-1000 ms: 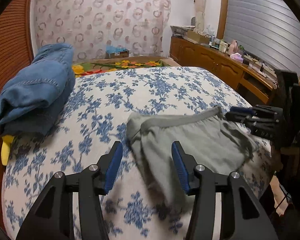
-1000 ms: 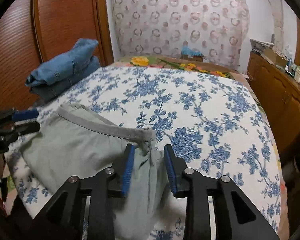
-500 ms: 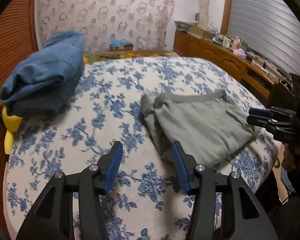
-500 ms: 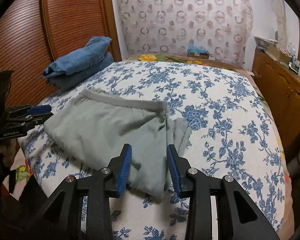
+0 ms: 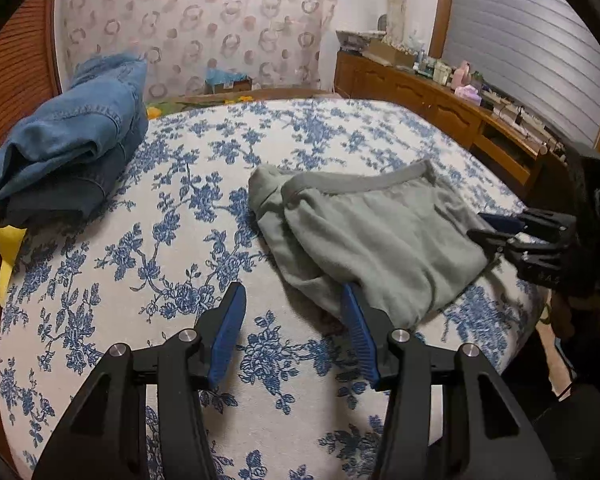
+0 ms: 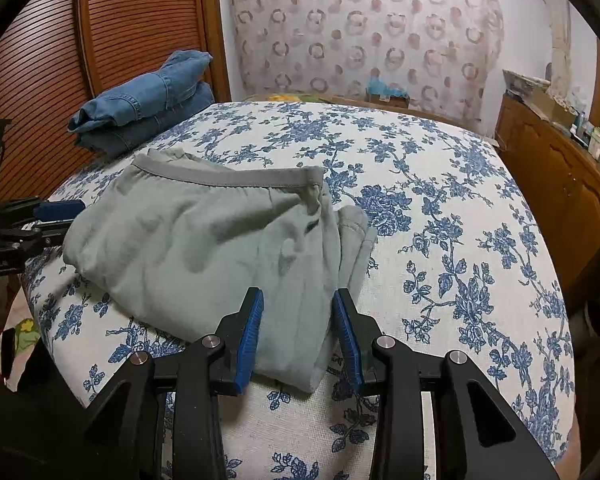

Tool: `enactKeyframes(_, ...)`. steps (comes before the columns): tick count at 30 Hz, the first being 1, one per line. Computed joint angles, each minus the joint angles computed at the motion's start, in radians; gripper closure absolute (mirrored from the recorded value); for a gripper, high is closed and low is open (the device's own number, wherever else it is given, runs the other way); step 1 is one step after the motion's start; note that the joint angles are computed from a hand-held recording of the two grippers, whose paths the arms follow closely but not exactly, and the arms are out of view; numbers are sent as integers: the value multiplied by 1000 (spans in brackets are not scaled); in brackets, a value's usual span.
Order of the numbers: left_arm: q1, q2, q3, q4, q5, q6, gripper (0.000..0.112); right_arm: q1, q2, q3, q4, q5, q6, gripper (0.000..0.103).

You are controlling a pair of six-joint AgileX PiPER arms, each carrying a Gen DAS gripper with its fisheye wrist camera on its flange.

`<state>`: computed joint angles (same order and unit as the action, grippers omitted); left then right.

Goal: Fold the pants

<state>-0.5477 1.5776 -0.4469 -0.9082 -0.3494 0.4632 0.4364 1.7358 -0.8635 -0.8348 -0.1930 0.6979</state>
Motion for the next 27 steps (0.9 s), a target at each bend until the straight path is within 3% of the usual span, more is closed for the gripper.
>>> enactKeyframes(8,-68,-108,39,-19,-19,5,60,-14,-48,63,97,-35,-96,66)
enactKeyframes(13,-122,-40,16,-15,-24,-1,61,-44,-100,129,2,-76,-19,66)
enactKeyframes(15,-128,-15,9,-10,-28,-14,68,-53,-114,147,-44,-83,16,66)
enactKeyframes(22,-113,38,2,62,-16,-91,71,-82,-122,174,-180,-118,126,66)
enactKeyframes(27,-106,60,4,97,-24,-133,71,-74,-107,169,-108,-109,42,80)
